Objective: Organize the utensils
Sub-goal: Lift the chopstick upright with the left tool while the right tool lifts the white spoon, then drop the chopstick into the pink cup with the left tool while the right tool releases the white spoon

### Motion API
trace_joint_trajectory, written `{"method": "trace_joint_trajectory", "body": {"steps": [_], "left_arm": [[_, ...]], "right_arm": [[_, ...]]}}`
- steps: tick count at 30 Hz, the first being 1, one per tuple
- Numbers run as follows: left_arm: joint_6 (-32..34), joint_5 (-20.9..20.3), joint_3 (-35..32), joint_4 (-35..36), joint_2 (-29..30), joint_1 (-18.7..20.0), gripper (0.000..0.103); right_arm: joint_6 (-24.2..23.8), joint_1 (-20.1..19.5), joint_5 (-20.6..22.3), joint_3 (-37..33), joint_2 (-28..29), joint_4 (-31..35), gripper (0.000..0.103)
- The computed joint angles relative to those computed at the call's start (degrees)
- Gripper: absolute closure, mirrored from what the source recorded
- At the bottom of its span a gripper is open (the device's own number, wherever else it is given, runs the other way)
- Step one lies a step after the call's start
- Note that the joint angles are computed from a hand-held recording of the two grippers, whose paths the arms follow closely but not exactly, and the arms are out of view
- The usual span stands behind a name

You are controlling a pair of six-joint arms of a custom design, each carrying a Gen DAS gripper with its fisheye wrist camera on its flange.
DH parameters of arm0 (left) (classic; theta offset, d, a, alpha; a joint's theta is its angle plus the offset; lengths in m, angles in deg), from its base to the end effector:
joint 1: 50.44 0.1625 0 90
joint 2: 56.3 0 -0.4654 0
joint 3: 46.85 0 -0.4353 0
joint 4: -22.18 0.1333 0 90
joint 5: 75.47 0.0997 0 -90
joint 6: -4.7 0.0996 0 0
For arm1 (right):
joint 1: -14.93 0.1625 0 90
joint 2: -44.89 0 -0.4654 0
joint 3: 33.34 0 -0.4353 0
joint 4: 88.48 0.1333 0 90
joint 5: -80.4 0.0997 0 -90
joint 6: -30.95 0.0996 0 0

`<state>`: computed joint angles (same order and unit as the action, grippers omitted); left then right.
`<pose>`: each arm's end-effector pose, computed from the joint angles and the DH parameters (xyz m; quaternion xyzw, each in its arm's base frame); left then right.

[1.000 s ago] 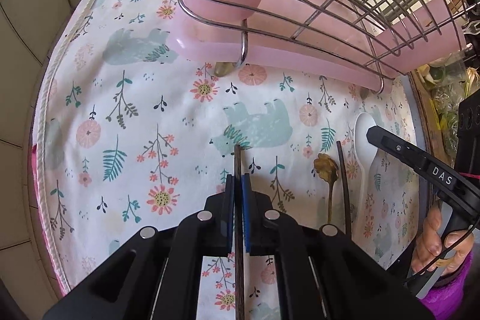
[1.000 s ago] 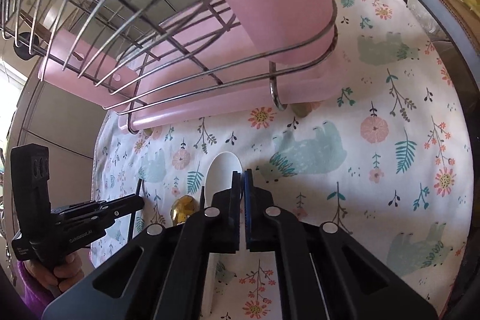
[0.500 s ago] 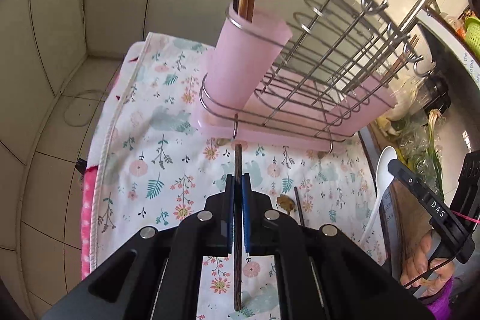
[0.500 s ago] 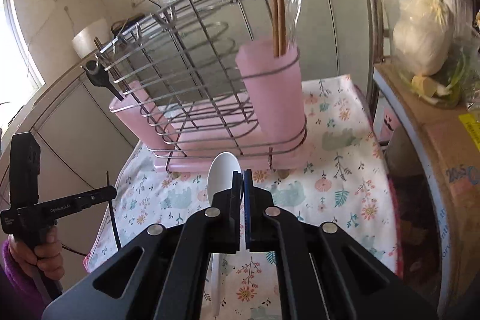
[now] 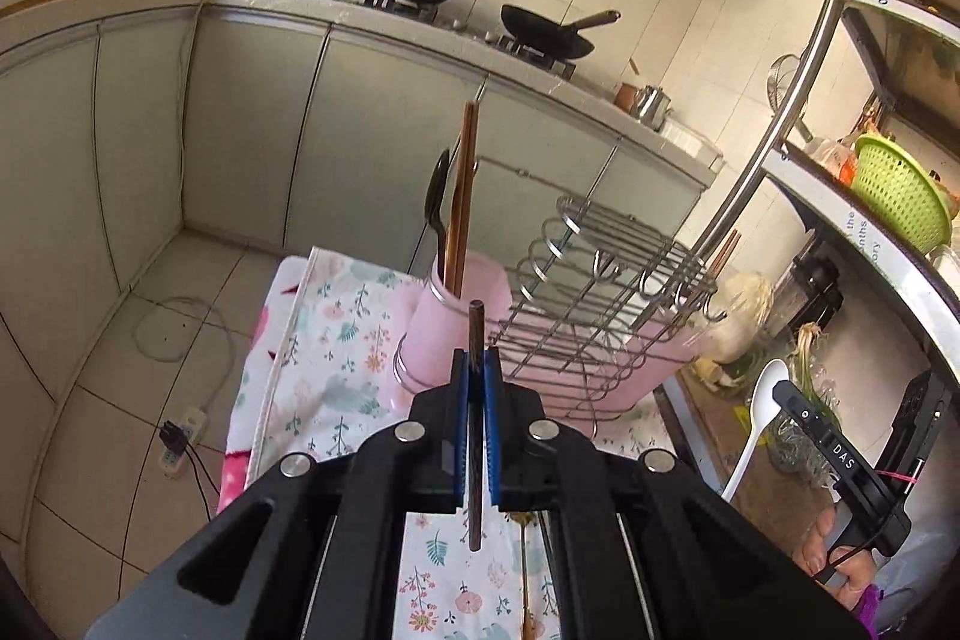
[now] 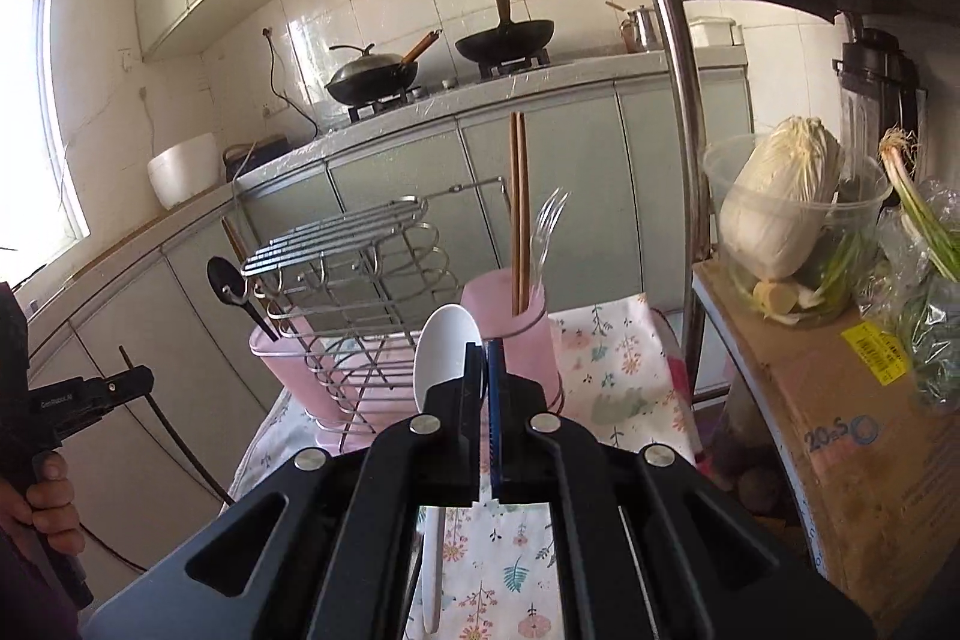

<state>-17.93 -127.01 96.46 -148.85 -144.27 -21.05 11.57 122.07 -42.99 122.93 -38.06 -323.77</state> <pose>-0.2420 -0.3604 0.2425 0.2303 0.8943 -0.3702 0.1006 0.1611 -0.2559 0.2765 0.0826 -0.7889 0.5582 0.2434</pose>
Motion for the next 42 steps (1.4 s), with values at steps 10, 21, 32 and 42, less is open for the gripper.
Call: {"method": "trace_joint_trajectory", "body": {"steps": [10,21,32,42], "left_arm": [[4.0,2.7,-2.9,-6.4,0.3,-1.9,0.099],[13.7,4.4,-8.8,-19.9,7.7,-0.2,0.099],[20.8,4.6,-12.8,-26.4,15.1,3.5,0.099],[19.0,2.9,-12.8,-23.1,17.5,6.0,0.099]], "right_arm": [[-6.6,2.7,1.1,-5.4,-0.2,-8.6,0.101],[-13.4,-2.3,6.8,-12.1,5.3,-16.5,0.101],[-16.0,-7.4,9.9,-15.6,11.4,-20.0,0.101],[-17.0,-8.7,10.3,-14.1,14.3,-22.9,0.101]]}}
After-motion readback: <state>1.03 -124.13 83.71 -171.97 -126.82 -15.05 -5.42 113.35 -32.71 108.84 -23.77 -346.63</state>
